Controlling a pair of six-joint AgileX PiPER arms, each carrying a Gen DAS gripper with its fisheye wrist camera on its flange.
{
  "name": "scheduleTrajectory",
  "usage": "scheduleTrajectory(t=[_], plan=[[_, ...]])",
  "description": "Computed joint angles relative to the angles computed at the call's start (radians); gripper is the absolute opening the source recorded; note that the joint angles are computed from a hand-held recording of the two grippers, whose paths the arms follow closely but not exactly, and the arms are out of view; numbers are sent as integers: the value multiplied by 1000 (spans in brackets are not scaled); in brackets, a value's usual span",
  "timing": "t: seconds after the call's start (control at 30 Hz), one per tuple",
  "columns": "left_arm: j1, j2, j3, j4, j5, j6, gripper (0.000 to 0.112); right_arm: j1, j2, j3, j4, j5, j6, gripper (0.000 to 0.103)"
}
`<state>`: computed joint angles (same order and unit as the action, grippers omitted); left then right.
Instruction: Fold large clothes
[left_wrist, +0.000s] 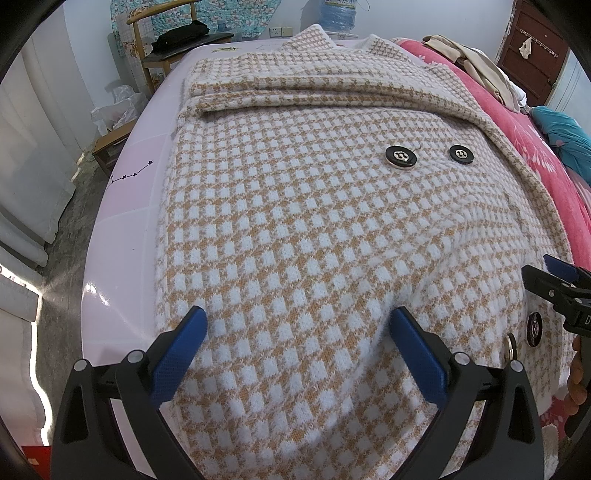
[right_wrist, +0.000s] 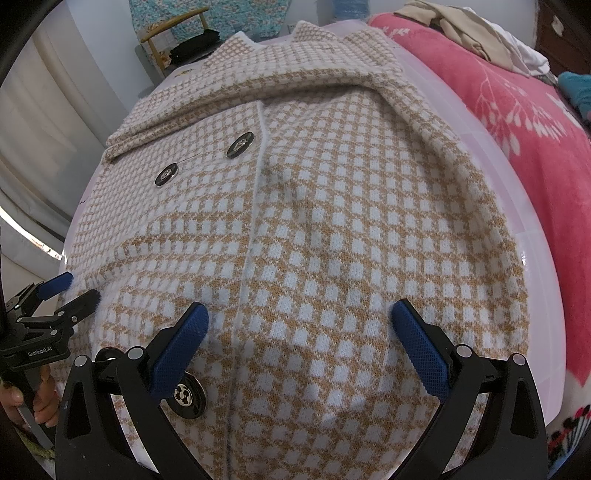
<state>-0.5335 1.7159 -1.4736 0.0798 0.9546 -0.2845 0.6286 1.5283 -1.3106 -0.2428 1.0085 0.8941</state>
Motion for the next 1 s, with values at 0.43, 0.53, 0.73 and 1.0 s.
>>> scheduleTrajectory(t=[0.43,0.53,0.73,1.0], plan=[[15,-126,99,16,-69,24,97,4,3,-6,7,7,-1,95],[45,-213,163,2,-72,42,97,-2,0,-4,21,8,-20,95],[82,-386,309,29,-35,9,96,0,-20,22,16,-8,-26,95],[19,-392,344,118,56,-132,94,10,-45,53,2,-21,-15,95]])
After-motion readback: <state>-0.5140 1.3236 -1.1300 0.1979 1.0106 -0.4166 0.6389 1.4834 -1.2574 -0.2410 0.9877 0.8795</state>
